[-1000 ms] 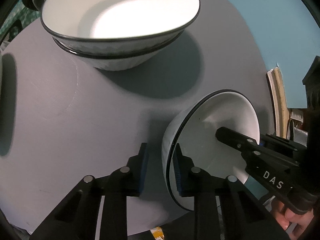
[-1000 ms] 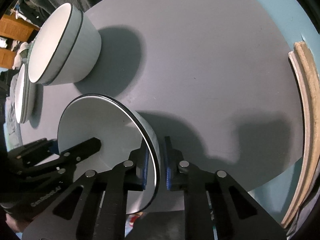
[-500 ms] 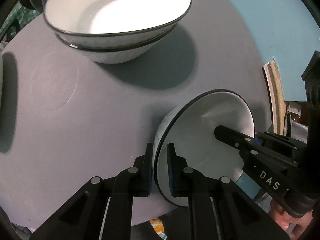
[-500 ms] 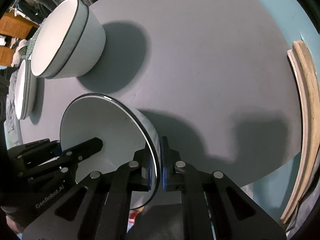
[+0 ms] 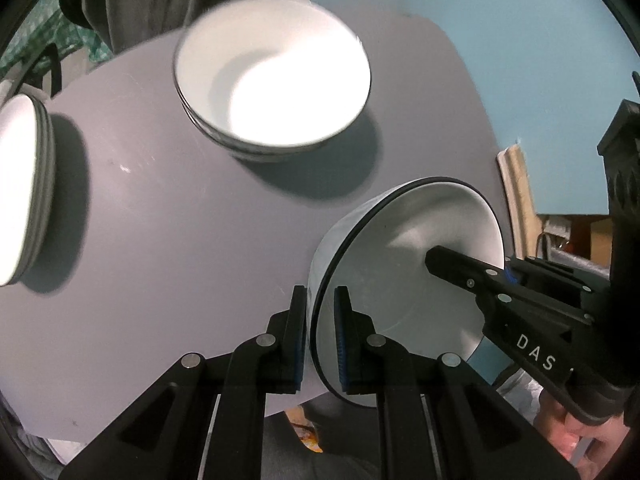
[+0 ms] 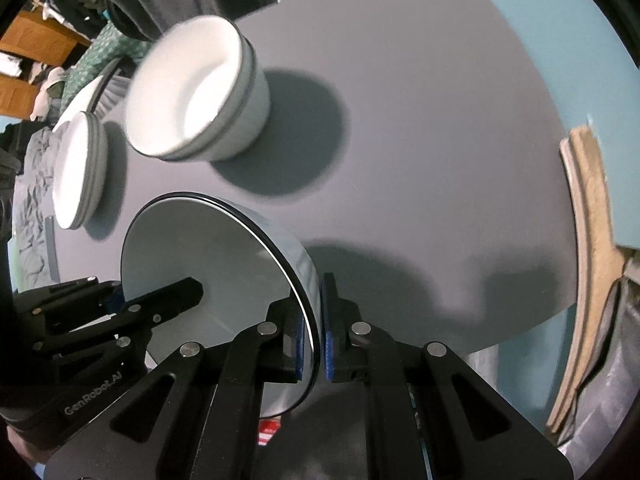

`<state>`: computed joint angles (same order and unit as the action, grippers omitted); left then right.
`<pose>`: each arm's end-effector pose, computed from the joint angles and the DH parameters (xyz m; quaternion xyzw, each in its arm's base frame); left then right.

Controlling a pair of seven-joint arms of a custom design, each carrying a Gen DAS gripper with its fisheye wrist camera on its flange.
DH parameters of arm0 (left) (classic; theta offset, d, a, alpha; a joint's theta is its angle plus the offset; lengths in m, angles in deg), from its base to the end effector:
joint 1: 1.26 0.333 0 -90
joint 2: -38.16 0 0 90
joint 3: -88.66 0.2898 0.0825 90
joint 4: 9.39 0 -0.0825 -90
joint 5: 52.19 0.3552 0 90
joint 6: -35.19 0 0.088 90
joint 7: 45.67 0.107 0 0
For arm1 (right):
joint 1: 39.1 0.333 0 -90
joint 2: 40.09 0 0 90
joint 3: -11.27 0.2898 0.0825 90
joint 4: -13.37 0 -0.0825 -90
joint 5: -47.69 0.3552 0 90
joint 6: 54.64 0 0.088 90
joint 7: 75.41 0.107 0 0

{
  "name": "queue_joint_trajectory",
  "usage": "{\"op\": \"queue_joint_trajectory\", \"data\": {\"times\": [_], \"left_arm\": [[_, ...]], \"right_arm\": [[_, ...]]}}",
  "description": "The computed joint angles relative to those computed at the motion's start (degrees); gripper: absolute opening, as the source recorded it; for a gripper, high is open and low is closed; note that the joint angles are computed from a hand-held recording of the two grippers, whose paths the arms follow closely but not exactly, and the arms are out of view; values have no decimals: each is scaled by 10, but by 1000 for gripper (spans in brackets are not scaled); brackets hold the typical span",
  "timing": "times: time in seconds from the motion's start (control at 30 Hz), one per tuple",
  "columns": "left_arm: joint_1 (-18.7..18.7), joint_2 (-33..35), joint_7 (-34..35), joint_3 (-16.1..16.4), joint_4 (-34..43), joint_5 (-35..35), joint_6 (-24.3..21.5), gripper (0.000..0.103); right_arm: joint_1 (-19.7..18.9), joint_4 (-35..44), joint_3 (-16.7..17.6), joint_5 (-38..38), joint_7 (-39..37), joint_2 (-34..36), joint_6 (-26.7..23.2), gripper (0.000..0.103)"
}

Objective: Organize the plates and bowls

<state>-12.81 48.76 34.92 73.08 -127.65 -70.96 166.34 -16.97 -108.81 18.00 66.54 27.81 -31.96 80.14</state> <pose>0.4926 -0.2571 0.3456 0.6661 -0.7304 0.0858 0.1242 0.4741 0.2656 0.3427 -0.7171 0.6839 0.1023 0.0871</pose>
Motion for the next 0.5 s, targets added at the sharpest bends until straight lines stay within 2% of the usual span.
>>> {"op": "queue_joint_trajectory", "data": {"times": [0.23,0.5], "left_arm": [[8,-13,2,10,16,13,1,12],[26,9,-9,24,62,39,-3,12]], "right_arm": [[0,35,0,-3,-10,10,-7,8],[12,99,3,-17,-3,55,-3,8]]}}
